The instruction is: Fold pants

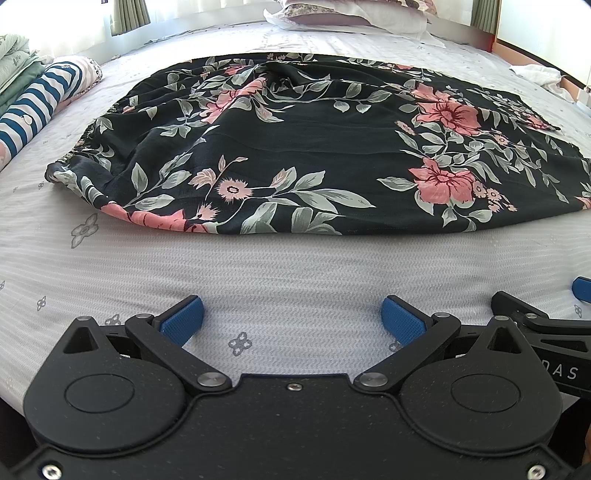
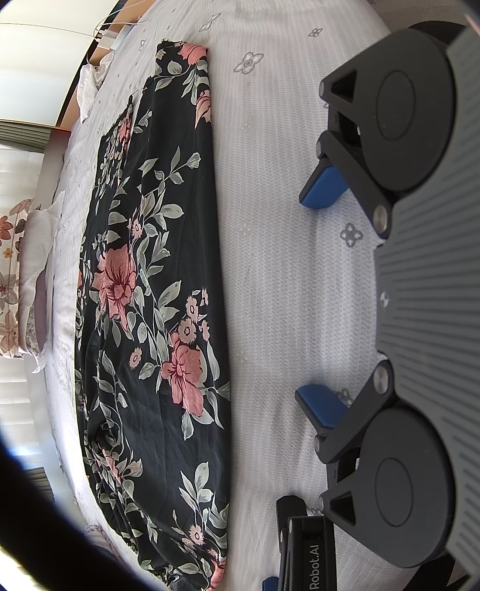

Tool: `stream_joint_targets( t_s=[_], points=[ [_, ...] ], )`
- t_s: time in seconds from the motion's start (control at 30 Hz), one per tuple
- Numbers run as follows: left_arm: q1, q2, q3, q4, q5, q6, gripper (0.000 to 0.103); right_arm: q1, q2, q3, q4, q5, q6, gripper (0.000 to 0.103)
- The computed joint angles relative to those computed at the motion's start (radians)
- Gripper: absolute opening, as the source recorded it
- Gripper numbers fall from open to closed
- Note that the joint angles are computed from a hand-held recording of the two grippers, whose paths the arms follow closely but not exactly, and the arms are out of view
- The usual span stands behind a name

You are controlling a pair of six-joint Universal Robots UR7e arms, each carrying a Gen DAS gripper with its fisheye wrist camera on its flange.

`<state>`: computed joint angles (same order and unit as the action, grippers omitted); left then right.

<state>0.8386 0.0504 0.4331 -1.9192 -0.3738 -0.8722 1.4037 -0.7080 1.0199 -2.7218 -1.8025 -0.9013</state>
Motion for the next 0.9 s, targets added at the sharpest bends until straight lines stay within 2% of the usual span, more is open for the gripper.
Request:
stream_joint_targets(
  t_s=[0.47,0.63,0.77,0.8,0.9],
  points=[
    [0.000,0.001,0.002,-0.013,0.002,0.014,0.103,0.000,0.000,-0.001,0.001,0.000,0.000,0.103],
    [0.000,0.025,-0.031,-0.022,0.015,0.037,0.103,-0.001,0.001,-0.003,0.003,0.002,0.000,0.103],
    [-0.005,-0.006,0.074,-0.198,0.030,0.156,0.103,-0.009,-0.008,0.019,-0.026,0.030,0.003,0.103],
    [-0.005,-0.014,0.086,-0.210,0.021,0.151,0.103,-0.021,-0.015,0.034,-0.043,0.065,-0.016,0.103],
    [-0.003,-0.053,0.117,-0.175,-0.003,0.070,0.103,-0.022,-0.019,0.007,0.020,0.074,-0.012,0.103]
  ],
)
